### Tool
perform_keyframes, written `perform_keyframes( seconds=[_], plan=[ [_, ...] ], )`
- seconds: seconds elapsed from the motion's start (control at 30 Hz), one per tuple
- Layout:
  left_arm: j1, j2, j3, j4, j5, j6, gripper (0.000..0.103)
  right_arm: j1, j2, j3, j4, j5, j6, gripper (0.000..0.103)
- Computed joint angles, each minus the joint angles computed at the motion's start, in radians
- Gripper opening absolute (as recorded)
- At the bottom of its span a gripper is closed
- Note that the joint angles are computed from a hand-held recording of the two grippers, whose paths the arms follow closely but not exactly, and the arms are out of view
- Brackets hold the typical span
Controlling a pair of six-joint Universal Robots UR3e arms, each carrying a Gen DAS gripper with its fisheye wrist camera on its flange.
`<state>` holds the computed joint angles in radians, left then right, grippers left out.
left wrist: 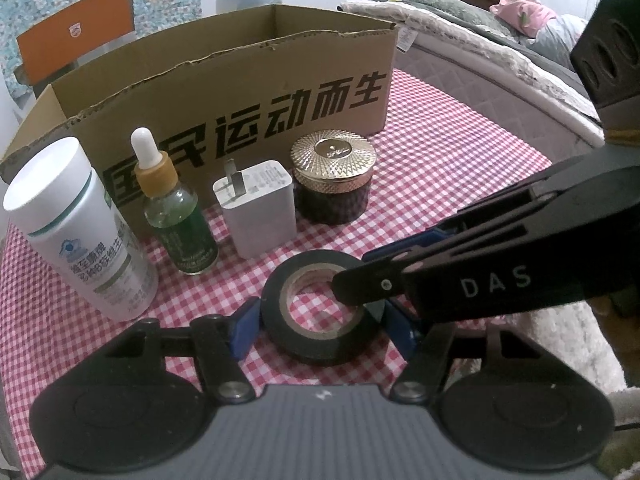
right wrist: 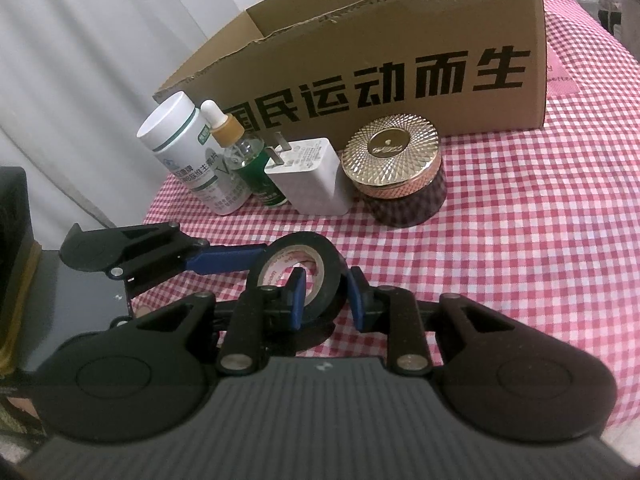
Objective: Organize rigid objects
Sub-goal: 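Carry the tape roll with the right gripper and lower it into the box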
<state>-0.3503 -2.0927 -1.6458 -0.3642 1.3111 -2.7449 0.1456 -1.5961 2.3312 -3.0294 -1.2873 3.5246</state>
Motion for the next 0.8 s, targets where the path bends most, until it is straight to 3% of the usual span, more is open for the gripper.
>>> perform_keyframes(
  seconds=[0.5, 0.8],
  plan=[
    [-0.001, 0.075, -0.073, 0.056, -0.005, -0.007, 0.067, 0.032, -0.071, 0.001, 0.015, -0.037, 0.025, 0.023],
    [0.006, 0.195, -0.111, 0.126, -0.005, -0.014, 0.067, 0.093, -0.159, -0.084, 0.066, -0.124, 0.004, 0.023]
  ],
)
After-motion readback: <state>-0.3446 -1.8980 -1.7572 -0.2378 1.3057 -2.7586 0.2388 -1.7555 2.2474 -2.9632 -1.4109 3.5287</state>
